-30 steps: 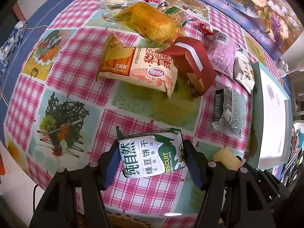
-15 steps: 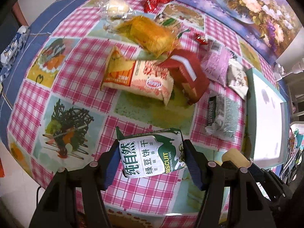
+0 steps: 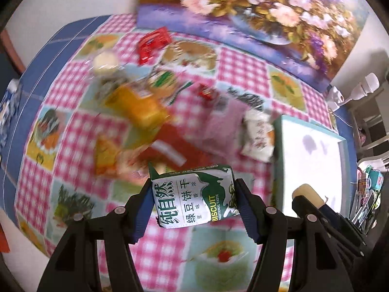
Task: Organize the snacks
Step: 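Place the biscuit box in the tray with the left tool while the right tool places the jelly cup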
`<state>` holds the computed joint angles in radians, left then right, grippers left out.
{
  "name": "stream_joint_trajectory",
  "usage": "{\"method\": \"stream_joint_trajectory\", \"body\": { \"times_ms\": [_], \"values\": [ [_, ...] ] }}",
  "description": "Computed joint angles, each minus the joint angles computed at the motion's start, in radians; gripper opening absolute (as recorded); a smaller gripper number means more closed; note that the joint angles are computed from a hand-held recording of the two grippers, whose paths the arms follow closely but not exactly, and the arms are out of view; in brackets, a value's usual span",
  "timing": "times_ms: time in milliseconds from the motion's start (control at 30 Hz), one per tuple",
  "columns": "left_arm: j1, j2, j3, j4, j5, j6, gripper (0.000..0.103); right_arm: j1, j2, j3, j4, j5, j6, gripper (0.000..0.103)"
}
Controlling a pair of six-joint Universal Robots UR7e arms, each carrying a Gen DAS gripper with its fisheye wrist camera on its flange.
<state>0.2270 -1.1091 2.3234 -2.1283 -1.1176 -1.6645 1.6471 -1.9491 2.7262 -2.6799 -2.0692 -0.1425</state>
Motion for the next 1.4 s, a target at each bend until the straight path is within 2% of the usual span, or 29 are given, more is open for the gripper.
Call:
{"method": "stream_joint_trajectory", "body": {
  "times_ms": [267,367,800,1100,1267,1333,1400],
  "values": [
    [0.079,0.174,-0.119,-0.125,0.033,0.190,0.066,-0.114,0.071,-0.066,-0.096,-0.005,-0.003,0.048],
    [0.108,0.222,-0.157,-0.167,0.040,0.249,0.066,-0.179,0.079,-0.091,-0.114,0.017,-0.017,0.048],
    [0.179,0.430,-0.336,-0.256,0.048,0.450,0.066,-0.394,0.118,-0.171,-0.200,0.007,-0.021,0.048],
    [0.206,0.524,-0.405,-0.314,0.031,0.548,0.066,-0.467,0.130,-0.196,-0.244,0.018,-0.033,0.048],
    [0.209,0.528,-0.412,-0.302,0.031,0.547,0.068,-0.472,0.130,-0.200,-0.253,0.014,-0.035,0.048],
    [0.206,0.518,-0.407,-0.296,0.037,0.538,0.074,-0.470,0.126,-0.198,-0.249,0.015,-0.036,0.048],
    [0.201,0.503,-0.400,-0.284,0.045,0.524,0.074,-0.469,0.124,-0.197,-0.245,0.014,-0.039,0.049]
  ]
}}
